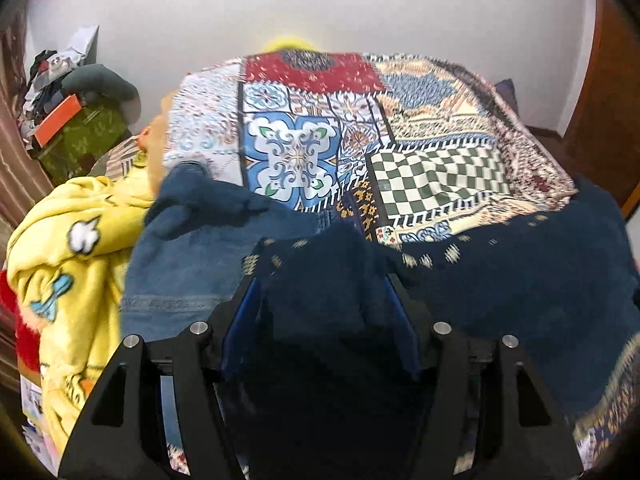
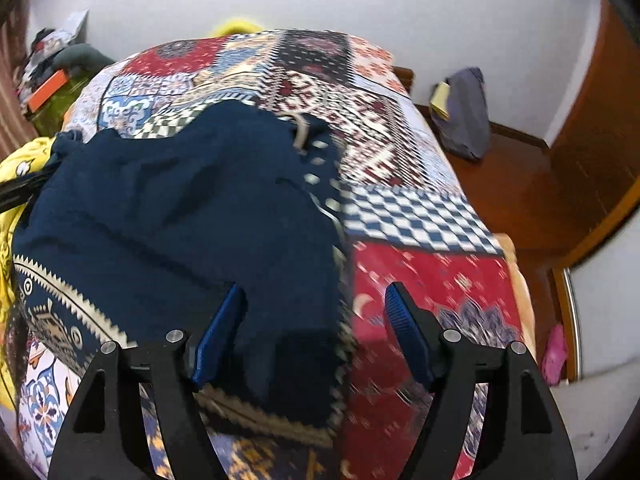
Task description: Fold large clothes
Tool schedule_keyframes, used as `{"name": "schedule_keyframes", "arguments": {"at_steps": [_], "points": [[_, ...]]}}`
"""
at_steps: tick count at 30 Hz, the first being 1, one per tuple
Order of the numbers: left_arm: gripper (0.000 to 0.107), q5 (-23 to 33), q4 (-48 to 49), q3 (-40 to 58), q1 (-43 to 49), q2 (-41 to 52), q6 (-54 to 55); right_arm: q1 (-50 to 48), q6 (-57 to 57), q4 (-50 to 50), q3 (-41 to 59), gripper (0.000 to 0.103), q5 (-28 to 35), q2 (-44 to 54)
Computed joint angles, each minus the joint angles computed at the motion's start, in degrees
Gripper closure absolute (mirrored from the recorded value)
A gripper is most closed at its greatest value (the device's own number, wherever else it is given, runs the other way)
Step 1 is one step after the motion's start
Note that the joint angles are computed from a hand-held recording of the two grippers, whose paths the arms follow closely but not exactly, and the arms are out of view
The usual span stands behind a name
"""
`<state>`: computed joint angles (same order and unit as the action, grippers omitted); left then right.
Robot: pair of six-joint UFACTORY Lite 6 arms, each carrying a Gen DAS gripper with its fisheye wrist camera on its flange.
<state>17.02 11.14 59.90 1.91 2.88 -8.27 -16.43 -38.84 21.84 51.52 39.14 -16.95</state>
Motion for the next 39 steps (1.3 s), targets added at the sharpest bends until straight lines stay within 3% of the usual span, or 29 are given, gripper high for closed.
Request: {"name": "schedule_keyframes", "arguments": {"at_steps": [7,11,15,18,22,26,32,35,39], "points": [[0.044,3.9,-15.6,-11.4,3.9,-20.0,18.4,-4.3,-2.2,0.8,0.2,0.033,7.0,-5.6],[0.036,6.8,-27.8,-18.3,8.7,-33.1,30.6,-2.8,-1.1,-0.2,0.3,0.033,10.4,-11.8],[0.035,15.3,-43.1,-22.5,18.0,-40.7,45.0,3.9,4.3,-5.9,0.4,0.031,11.3,-18.2],[0.035,21.6,-49.8,-25.6,24.7,-42.3,50.9,14.8,13.5,-15.3,-0.6,0.031,10.7,-22.6],[0.035,28.2,-57.5,-30.9,31.0,-40.7,57.7,28.7,26.8,-27.2,-3.5,0.031,10.1,-25.8],[0.035,27.5,-62.0,-36.0,29.6,-38.1,59.6,38.5,37.0,-34.0,-5.9,0.031,9.3,-25.2],[0.036,30.0,-79.2,-37.3,29.1,-22.1,72.5,40.6,40.9,-34.7,-6.9,0.031,6.1,-20.4],[0.045,31.3,-85.9,-34.4,28.3,-13.1,78.0,38.9,38.3,-32.1,-6.8,0.031,5.6,-18.4],[0.054,30.6,-90.9,-30.4,26.4,-8.3,81.2,39.0,38.6,-32.2,-7.6,0.031,5.2,-18.3]]}}
